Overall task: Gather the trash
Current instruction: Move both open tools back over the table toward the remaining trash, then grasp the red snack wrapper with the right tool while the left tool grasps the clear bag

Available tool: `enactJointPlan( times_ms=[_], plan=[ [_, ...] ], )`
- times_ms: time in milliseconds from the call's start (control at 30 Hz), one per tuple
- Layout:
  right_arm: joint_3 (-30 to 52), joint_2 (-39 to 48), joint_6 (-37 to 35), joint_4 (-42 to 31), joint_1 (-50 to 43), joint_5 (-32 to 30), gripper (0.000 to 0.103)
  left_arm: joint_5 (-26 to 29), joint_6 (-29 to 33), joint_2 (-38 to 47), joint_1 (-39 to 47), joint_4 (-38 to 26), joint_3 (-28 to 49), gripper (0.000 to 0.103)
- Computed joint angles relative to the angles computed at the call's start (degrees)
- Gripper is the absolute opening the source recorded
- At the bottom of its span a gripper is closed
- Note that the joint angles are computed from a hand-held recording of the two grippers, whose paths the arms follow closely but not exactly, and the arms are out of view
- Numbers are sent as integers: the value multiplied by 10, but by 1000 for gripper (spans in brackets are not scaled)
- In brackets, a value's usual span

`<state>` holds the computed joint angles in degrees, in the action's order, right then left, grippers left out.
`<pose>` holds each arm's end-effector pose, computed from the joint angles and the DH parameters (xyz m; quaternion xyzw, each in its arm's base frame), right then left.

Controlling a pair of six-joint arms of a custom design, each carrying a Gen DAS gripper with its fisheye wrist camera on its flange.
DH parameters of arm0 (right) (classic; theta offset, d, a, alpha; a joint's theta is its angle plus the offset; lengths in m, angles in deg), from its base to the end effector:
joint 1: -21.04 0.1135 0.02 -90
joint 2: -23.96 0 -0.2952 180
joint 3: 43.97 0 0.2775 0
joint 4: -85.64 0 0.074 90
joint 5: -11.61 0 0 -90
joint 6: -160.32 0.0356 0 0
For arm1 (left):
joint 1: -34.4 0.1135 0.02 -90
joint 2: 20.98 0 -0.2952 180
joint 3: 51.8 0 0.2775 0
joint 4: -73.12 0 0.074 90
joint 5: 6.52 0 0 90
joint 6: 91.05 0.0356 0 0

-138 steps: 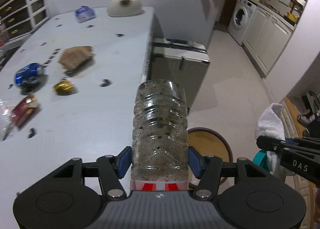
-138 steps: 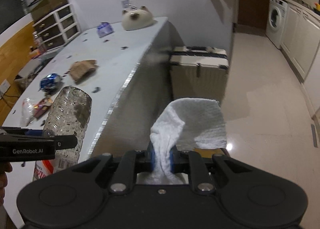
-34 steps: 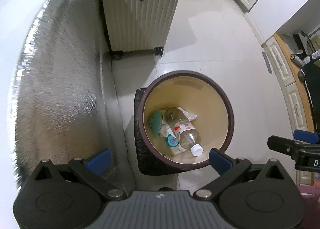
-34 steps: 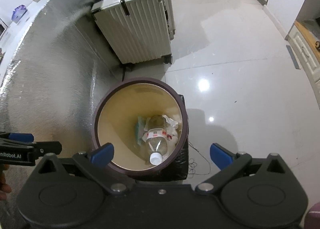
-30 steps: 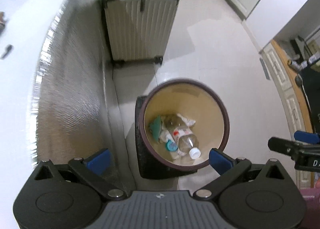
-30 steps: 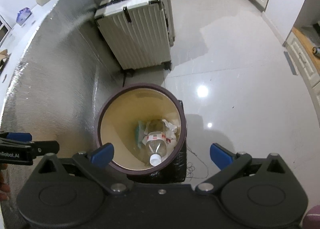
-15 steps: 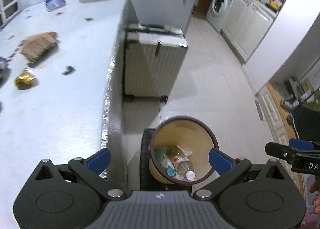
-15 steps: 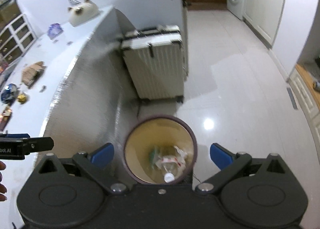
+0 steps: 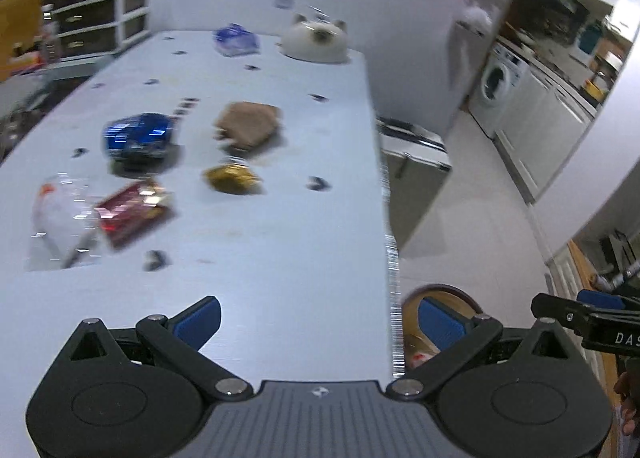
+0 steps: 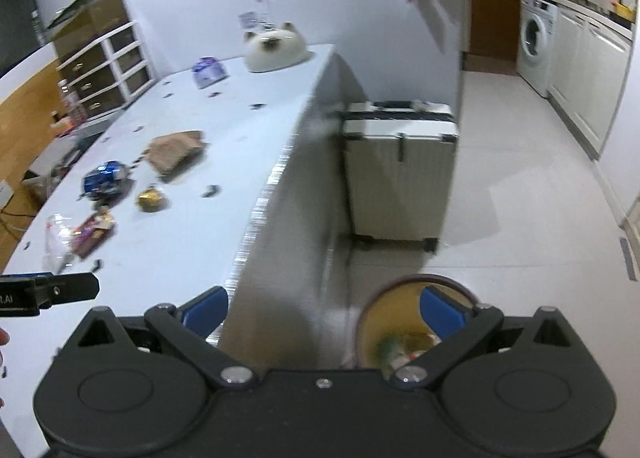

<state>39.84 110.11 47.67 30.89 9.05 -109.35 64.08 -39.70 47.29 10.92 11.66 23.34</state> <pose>0.3308 -0.0515 0.3089 -0.1611 0.9132 0.1631 0.3368 0.2327 -0.0882 0.3332 -0.1747 0.9240 -0.0172 0.3396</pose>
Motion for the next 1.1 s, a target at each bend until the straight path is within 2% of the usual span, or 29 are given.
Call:
enactJointPlan(
  times_ms=[200,433,600,733,933,1100],
  plan=[
    [-49,-70,90,34,118,46,103,58,92,-111,136,-27,-52,103],
    [-63,-93,207,86,284,139,103,198,280,-159,388,-26,-76,103],
    [-37,-60,270,103,375,196,103,289,381,-131,533,-14,-69,103],
    [1,-12,306,104,423,225,103,340,423,-91,606,9,-61,103],
    [106,106,361,89,477,267,103,377,458,-9,671,59,-37,103],
    [217,212,404,52,503,291,103,385,469,57,701,89,-11,103]
  ],
)
